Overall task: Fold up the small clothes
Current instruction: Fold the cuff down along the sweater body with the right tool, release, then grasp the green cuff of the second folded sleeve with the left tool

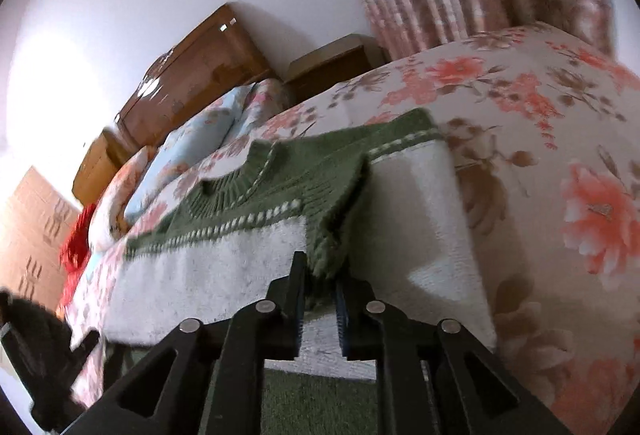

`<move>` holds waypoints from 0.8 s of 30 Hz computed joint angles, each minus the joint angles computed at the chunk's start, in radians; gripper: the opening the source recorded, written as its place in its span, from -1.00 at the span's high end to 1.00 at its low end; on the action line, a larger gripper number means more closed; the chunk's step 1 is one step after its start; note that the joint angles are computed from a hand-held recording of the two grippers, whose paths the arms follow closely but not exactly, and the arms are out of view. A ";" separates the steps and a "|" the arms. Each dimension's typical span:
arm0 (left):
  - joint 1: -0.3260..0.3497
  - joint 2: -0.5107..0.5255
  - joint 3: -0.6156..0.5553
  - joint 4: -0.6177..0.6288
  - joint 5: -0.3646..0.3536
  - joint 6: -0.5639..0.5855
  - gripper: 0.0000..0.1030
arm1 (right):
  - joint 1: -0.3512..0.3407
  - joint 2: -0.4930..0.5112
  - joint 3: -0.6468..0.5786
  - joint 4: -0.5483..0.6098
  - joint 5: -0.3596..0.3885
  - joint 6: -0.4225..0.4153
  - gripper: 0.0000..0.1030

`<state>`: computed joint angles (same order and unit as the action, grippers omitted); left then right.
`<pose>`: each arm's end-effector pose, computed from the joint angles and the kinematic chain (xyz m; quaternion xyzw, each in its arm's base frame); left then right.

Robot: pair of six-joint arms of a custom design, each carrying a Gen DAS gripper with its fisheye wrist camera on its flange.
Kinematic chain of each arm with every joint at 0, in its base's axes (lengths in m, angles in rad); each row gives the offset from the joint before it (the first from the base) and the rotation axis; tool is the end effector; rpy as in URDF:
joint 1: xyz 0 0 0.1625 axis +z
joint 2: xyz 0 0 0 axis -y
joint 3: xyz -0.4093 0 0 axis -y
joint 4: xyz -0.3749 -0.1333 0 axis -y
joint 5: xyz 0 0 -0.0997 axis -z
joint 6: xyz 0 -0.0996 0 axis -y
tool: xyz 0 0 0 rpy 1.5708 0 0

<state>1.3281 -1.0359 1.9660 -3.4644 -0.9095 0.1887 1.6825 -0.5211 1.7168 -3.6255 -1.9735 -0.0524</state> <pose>0.0556 -0.5847 0.2511 0.0325 0.8510 -0.4458 0.2758 0.1636 -0.6124 0.0331 -0.0100 -0.8946 0.4132 0.1697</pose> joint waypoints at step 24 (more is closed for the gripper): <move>0.019 0.174 -0.505 0.638 -0.246 -0.116 0.36 | 0.071 0.085 -0.114 0.094 -0.203 -0.446 -1.00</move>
<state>1.3475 -0.8620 1.4607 -2.8264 -1.1557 0.0727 1.7537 -0.4361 1.6031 -3.5320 -2.1766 -0.4988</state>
